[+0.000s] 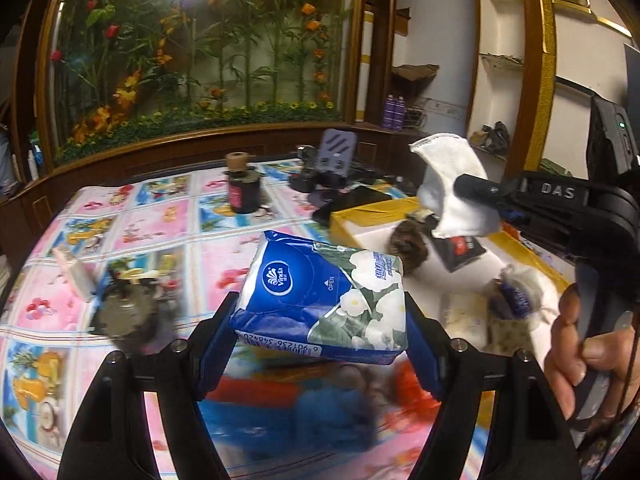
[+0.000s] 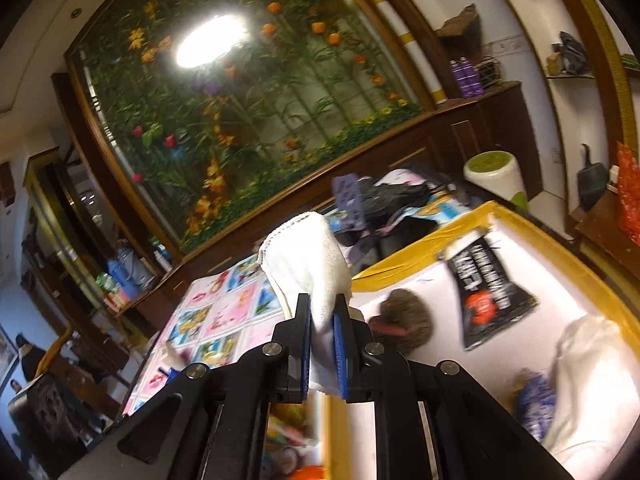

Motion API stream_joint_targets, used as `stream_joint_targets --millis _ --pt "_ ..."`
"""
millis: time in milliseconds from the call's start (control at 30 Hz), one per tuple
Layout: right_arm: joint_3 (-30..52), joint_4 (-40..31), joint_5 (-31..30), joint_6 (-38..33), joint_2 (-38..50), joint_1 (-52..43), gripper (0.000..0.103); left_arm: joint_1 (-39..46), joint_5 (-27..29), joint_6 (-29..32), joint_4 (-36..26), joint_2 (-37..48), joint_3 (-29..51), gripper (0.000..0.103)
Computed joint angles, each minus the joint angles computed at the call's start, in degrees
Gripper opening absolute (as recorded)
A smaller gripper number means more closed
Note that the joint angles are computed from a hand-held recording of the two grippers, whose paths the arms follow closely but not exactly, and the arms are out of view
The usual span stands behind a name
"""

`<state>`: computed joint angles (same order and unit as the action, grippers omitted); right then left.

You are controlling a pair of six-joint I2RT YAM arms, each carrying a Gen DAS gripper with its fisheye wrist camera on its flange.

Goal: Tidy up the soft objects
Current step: 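Lower the blue tissue pack into the box with the left gripper while the right releases the white cloth there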

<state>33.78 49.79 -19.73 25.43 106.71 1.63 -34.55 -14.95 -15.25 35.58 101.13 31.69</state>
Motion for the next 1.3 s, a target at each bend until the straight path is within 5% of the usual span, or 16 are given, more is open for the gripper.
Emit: stream_joint_targets --millis 500,700,1300 --pt "6.39 -18.05 5.69 0.36 0.49 -12.97 0.011 -7.92 5.96 -6.18 -15.22 17.80 25.49 0.075" --pt "10.59 -24.63 8.29 -2.70 1.80 -12.65 0.011 -10.07 5.09 -5.81 -16.42 20.50 28.47 0.075" --pt "10.72 -24.73 10.93 -2.86 2.73 -10.50 0.011 -10.74 4.39 -5.21 -15.76 21.27 28.45 0.076"
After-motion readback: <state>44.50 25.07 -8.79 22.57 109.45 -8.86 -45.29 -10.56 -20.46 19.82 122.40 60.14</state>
